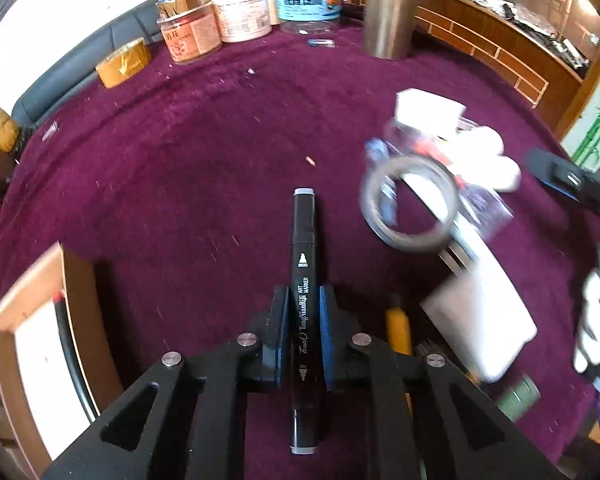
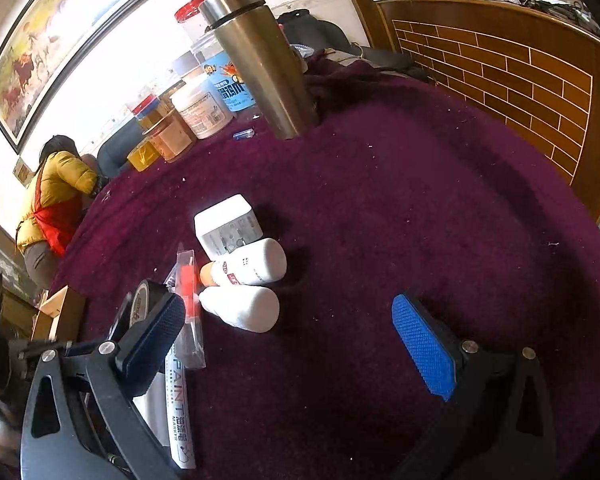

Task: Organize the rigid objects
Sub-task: 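Grasp the long black marker with white text using the left tool, then carry the marker toward the tray while the right tool grasps the black tape roll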

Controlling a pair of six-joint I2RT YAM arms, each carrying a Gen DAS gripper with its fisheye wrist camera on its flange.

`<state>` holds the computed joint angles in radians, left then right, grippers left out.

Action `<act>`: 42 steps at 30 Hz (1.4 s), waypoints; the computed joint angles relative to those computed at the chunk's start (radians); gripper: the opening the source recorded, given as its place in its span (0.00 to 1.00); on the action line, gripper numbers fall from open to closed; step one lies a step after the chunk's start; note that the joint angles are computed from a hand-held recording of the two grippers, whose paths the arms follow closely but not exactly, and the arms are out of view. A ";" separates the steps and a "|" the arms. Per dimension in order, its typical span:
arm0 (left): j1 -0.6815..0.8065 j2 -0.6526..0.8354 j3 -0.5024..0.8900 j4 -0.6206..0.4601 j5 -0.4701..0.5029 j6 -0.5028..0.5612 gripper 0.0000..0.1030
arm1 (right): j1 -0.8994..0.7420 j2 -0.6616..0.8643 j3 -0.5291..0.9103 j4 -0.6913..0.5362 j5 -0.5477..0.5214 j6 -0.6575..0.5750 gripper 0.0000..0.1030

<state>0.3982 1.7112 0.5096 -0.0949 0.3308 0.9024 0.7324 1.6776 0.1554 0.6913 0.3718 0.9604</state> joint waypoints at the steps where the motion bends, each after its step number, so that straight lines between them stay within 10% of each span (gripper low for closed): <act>1: 0.017 -0.015 -0.010 -0.025 0.011 0.012 0.11 | -0.006 0.006 0.002 0.004 -0.007 0.000 1.00; 10: -0.032 -0.091 -0.154 0.164 -0.001 -0.155 0.21 | -0.007 0.025 0.013 0.001 -0.004 0.010 1.00; 17: 0.135 -0.127 -0.124 0.005 0.142 -0.106 0.11 | -0.011 0.029 0.021 -0.015 -0.006 0.019 1.00; 23: 0.498 -0.243 -0.045 -0.422 0.396 0.230 0.11 | -0.025 0.035 0.042 -0.045 -0.024 0.006 1.00; 31: 1.010 0.023 0.341 -1.214 0.508 0.908 0.11 | 0.133 -0.199 0.131 -0.367 0.088 -0.046 1.00; 42: 1.166 0.269 0.625 -1.432 0.511 1.013 0.11 | 0.120 0.126 0.573 -0.627 -0.057 -0.303 0.50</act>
